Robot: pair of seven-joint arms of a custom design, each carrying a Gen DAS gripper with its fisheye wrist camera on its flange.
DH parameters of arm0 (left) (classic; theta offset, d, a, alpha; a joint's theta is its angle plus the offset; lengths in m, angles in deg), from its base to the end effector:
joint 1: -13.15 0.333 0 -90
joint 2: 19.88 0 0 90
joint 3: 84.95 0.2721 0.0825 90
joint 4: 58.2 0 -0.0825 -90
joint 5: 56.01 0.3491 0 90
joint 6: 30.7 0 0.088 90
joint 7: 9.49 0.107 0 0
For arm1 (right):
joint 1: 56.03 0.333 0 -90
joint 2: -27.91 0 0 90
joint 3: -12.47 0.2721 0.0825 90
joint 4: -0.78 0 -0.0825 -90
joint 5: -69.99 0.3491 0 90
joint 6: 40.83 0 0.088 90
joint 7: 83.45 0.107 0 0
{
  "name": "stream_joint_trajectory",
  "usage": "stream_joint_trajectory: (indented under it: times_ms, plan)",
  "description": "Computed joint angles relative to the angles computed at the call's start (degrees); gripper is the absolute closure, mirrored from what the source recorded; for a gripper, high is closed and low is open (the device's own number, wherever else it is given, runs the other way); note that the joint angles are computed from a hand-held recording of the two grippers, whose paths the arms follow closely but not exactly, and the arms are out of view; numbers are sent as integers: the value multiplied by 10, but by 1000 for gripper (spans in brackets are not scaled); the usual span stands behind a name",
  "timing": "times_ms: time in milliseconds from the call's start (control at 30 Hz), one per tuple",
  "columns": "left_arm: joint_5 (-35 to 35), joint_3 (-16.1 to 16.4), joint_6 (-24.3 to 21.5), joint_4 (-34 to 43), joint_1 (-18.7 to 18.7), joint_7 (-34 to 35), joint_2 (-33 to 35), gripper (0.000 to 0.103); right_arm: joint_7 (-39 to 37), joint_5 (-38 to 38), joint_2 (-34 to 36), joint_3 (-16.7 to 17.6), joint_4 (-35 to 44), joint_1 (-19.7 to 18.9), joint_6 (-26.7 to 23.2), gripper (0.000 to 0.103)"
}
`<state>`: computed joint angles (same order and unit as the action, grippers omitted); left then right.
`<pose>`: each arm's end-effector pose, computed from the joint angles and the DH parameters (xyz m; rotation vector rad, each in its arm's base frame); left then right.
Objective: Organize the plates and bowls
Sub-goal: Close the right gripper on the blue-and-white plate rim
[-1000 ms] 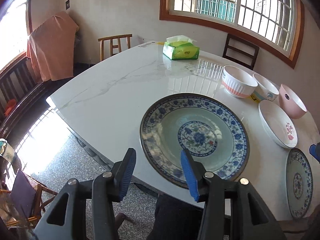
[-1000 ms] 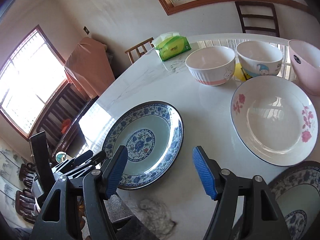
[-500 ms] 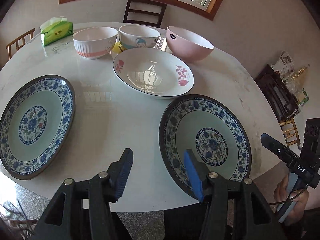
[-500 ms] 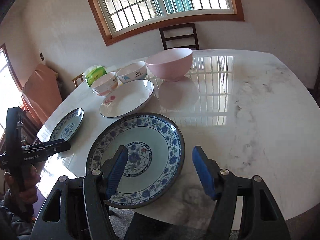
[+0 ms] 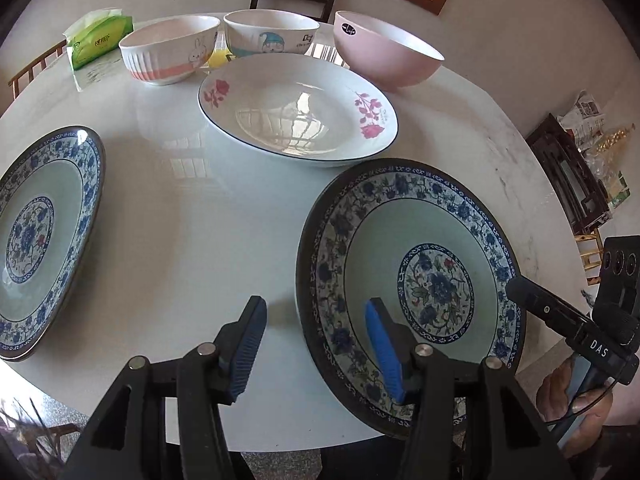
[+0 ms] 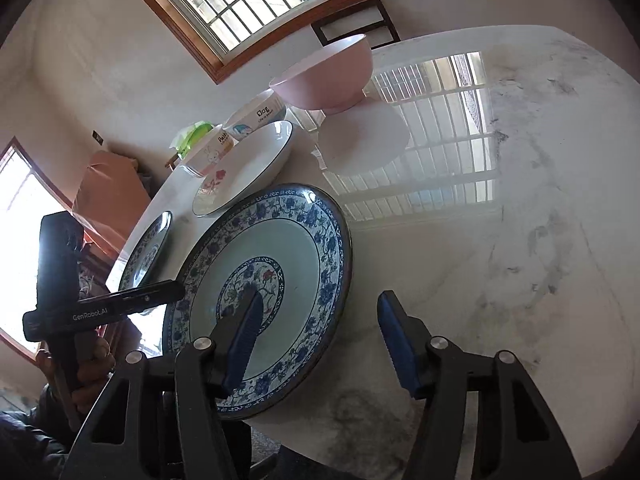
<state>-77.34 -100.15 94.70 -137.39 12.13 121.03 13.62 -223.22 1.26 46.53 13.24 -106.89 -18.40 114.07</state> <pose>0.6615 -0.1681 0.3856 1.1935 -2.7325 0.7899 0.4592 0.4041 0.3551 -1.0768 2.0580 -0.3726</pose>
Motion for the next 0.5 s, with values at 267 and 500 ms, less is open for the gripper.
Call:
stream_joint_trajectory:
  times_ms: [267, 500]
  plan:
    - [6, 1, -14, 11, -2, -11, 6, 76, 5, 6, 10, -7, 2, -2, 28, 85]
    - [-19, -3, 42, -72, 11, 23, -51, 77, 37, -20, 2, -4, -7, 7, 13, 88]
